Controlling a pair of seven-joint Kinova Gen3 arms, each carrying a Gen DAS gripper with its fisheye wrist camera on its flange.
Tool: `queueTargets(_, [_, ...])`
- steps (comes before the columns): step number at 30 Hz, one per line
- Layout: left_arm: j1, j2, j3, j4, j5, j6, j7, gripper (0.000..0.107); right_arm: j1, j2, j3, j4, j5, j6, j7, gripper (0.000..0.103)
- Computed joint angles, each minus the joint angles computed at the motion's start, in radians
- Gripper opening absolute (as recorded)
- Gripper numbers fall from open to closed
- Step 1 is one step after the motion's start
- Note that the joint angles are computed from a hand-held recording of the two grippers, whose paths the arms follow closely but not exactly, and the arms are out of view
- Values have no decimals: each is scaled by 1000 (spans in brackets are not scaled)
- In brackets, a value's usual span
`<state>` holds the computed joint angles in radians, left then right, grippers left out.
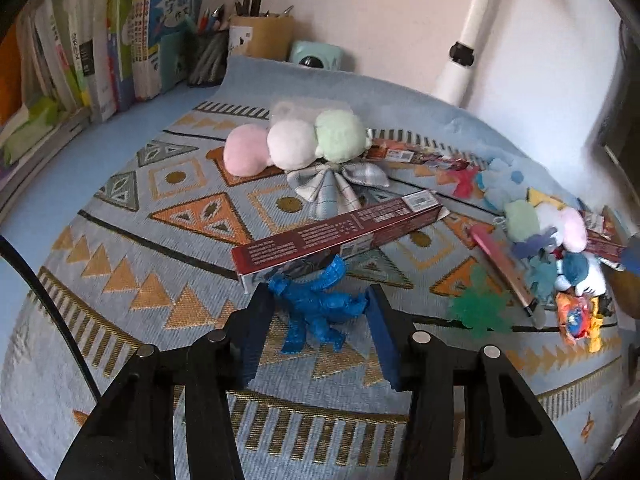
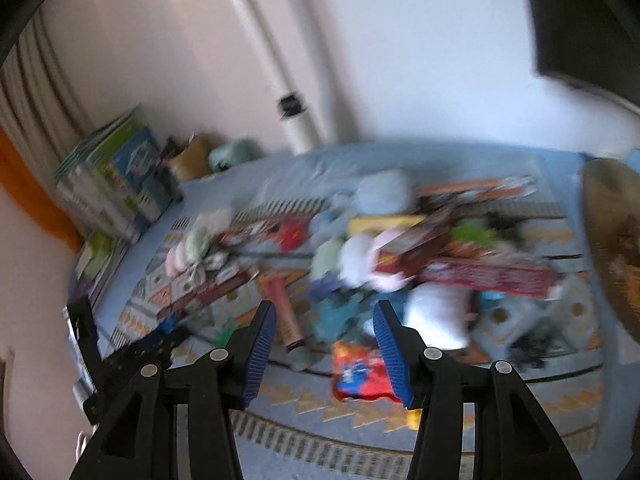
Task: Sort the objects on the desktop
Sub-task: 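Grasp the blue toy figure with the left tool while the right grasps the pink vape pen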
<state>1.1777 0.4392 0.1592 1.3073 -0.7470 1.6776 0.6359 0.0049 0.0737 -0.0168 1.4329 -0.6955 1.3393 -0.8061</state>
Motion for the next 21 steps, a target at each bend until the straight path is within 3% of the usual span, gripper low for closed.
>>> queueTargets(2, [37,6,-21,-4,-31,23,32,44,-22,28,-19,-6,17,21,9,49])
queueTargets(6, [47,-14,1,41,-75,2,93,44,-71,67,-60,-4,60,27,18,49])
queueTargets(13, [59,-24,17,72,-114,-2,146,44,-189,60,-112,44,212,-122,18,48])
queueTargets(15, [59,-24,21,75,-121,-5,151,44,-205,75,-112,34,226,-114,15,37])
queueTargets(17, [58,-25,24,78,-126,-8,150,44,-234,80,-117,38,279,-137,-15,32])
queueTargets(21, [60,-29,26,88,-132,-12,167,44,-261,97,-128,43,318,-157,-35,31])
